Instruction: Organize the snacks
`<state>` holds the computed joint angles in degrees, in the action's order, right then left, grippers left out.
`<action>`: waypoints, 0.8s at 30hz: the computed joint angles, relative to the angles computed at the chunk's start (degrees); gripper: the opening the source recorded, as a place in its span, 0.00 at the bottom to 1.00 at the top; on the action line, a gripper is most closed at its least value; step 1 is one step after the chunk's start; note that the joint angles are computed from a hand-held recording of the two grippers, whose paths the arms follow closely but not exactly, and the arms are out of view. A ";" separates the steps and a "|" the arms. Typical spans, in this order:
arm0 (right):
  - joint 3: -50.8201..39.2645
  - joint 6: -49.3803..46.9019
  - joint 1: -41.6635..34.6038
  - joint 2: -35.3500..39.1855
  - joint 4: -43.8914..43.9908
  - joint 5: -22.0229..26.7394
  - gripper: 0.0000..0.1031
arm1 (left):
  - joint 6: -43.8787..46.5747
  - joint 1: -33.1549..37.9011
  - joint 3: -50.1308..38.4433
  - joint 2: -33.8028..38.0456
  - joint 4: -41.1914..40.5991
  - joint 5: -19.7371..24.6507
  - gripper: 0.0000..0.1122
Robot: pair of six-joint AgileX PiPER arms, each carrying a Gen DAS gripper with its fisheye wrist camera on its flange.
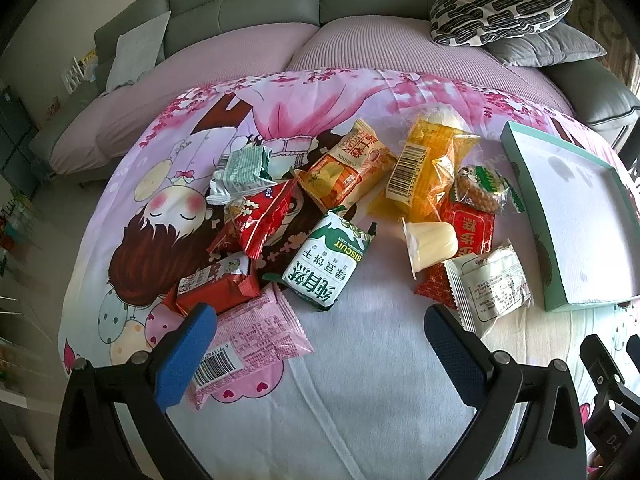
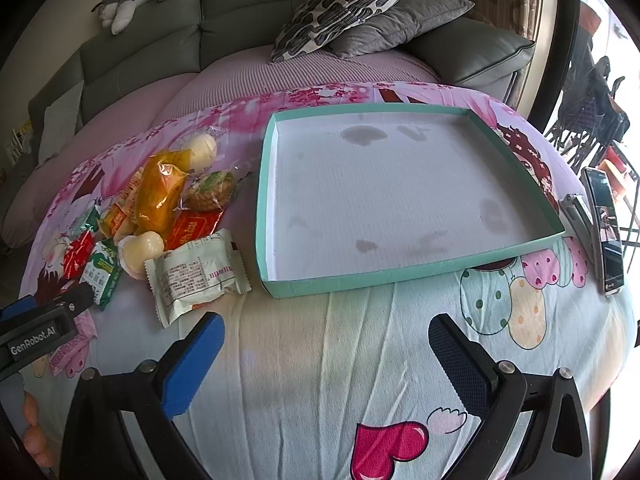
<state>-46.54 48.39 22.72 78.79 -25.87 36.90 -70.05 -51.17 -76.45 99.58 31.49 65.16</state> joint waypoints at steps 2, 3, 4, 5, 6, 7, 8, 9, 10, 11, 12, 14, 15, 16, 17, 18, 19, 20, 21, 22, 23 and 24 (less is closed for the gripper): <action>0.20 0.20 0.04 -0.06 -0.17 -0.11 1.00 | -0.75 0.07 0.58 -0.33 0.21 -1.22 0.92; 0.29 0.26 0.05 -0.08 -0.20 -0.16 1.00 | -0.90 0.03 0.67 -0.32 0.21 -1.34 0.92; 0.21 0.09 -0.01 -0.05 -0.09 -0.14 1.00 | -1.58 0.12 1.23 -0.64 0.46 -2.53 0.92; 0.16 0.04 -0.02 -0.04 -0.04 -0.10 1.00 | -2.03 0.16 1.54 -0.79 0.56 -3.22 0.92; 0.13 0.04 -0.01 -0.04 -0.04 -0.07 1.00 | -2.60 0.18 1.92 -1.00 0.77 -4.01 0.92; 0.25 0.04 -0.02 -0.06 -0.05 -0.11 1.00 | -4.55 0.26 3.13 -1.79 2.01 -6.28 0.92; 0.30 -0.02 -0.03 -0.07 -0.01 -0.15 1.00 | -4.79 0.21 3.25 -1.85 2.43 -6.27 0.92; 0.31 -0.05 -0.07 0.01 -0.01 -0.18 1.00 | -4.85 0.10 3.08 -1.81 2.66 -5.72 0.92; 0.32 -0.07 -0.06 0.06 0.00 -0.13 1.00 | -5.46 -0.10 3.46 -2.12 3.62 -5.16 0.92; 0.32 -0.24 -0.08 0.09 0.14 -0.12 1.00 | -7.29 -0.19 4.80 -3.26 4.84 -5.88 0.92; 0.12 -0.62 -0.17 0.25 0.42 -0.07 1.00 | -8.90 -0.19 6.26 -4.76 5.37 -6.66 0.92; 0.00 -1.44 -0.14 0.31 1.05 -0.16 1.00 | -10.97 0.43 9.70 -8.44 5.12 -8.95 0.92; 0.03 -2.16 -0.03 0.31 1.46 -0.37 1.00 | -10.44 1.20 10.73 -9.93 3.64 -9.21 0.92; -0.41 -3.03 0.09 0.68 1.97 -0.37 1.00 | -10.46 1.85 12.19 -11.66 2.89 -9.44 0.92; -0.47 -3.90 0.28 0.74 2.45 -0.63 1.00 | -9.11 3.01 12.94 -12.85 0.79 -9.48 0.92; -0.58 -4.41 0.61 0.74 2.64 -0.76 1.00 | -7.60 4.22 13.39 -13.61 -1.27 -9.14 0.92; -0.78 -4.67 1.38 0.87 2.35 -0.88 1.00 | -7.47 5.36 14.90 -14.86 -1.78 -9.44 0.92; -0.98 -4.89 2.04 1.05 2.04 -0.95 1.00 | -8.75 5.10 16.03 -15.45 0.00 -8.80 0.92; -1.36 -5.34 2.64 1.38 1.96 -0.89 1.00 | -8.21 6.24 17.36 -16.22 -0.52 -9.27 0.92; -1.76 -6.20 3.48 1.84 2.01 -0.98 1.00 | -9.32 6.26 18.95 -16.96 1.20 -9.37 0.92; -1.96 -6.91 3.98 2.14 2.21 -1.22 1.00 | -8.55 7.28 20.15 -17.50 0.62 -10.26 0.92; -2.42 -8.01 4.58 2.74 2.66 -1.49 1.00 | -7.30 8.63 21.24 -17.88 -0.56 -11.58 0.92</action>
<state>-48.96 40.38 27.30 81.53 -23.22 35.41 -77.36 -42.54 -55.21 81.70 30.93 53.58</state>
